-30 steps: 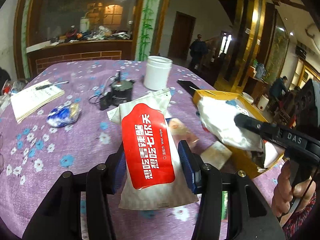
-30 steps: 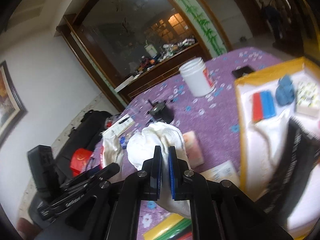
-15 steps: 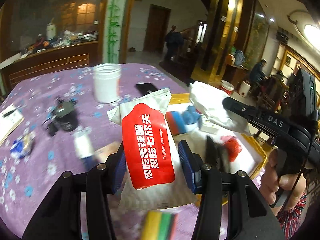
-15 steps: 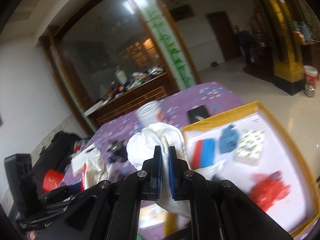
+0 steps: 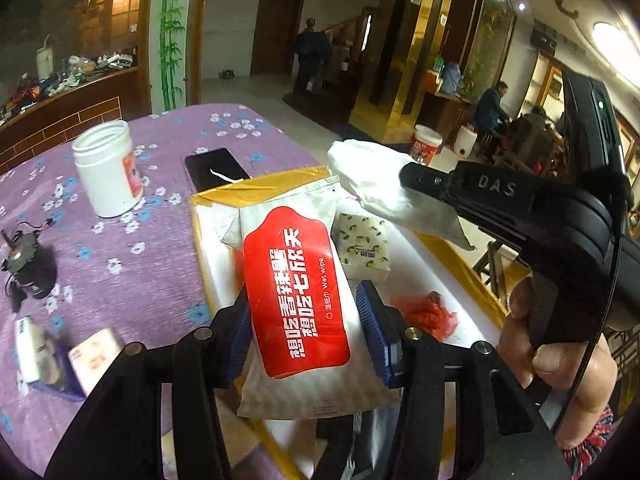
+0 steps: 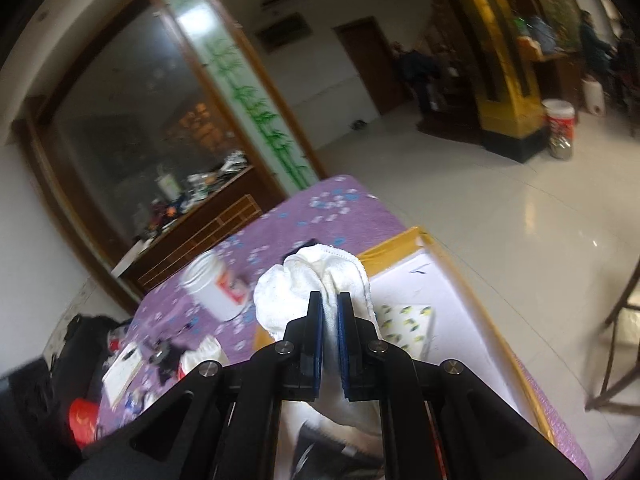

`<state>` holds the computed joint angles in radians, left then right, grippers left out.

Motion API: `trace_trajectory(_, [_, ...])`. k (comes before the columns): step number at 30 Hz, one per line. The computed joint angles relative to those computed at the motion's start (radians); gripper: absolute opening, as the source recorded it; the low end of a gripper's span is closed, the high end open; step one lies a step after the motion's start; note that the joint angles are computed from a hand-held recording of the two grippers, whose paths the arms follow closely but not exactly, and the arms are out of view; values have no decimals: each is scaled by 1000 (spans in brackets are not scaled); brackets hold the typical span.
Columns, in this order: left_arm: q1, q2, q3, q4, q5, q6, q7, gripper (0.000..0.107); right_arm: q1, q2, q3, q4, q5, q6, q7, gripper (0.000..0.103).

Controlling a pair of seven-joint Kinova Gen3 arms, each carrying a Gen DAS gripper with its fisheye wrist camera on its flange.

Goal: Organize soft objects
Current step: 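Open both tools to release the wet-wipe pack and white cloth in box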

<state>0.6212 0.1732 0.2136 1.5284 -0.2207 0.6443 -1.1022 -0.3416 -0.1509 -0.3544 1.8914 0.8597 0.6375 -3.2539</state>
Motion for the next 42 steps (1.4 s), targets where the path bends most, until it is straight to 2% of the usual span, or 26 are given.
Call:
trace_trajectory(4, [16,31,-8,-3,-13,-5,21,48,-5,51,22,-15,6,47,-35,7])
trace_trajectory(6, [38,41,-21,0,-44,-9,58,48,-16,66,55,-14,-32,46,-12,7])
trace_trajectory(9, [38,56,-19,7,-37,-26,53,48,-29,85,83,-21,-72,63,26,7])
trace_trajectory(15, [58,68,-26,8,-56,-18,40,48,-72,115,102,-37,-57,111,40,7])
trace_trajectory(24, [63,72,-28,12,-57,-23,36,48,-91,123,127,-38,-65,104,49,7])
trace_trajectory(29, [62,67,-28,23,-53,-35,37,50,-91,119,132,-34,-69,94,59,12])
trace_trajectory(31, [59,66,-26,22,-48,-33,32,52,-91,117,129,-32,-62,97,49,12])
trace_trajectory(35, [55,60,-22,23,-37,-33,19,55,-89,103,119,-14,-24,94,-2,20])
trace_trajectory(42, [41,35,-13,29,-19,-39,7,58,-76,74,93,18,45,93,-88,21])
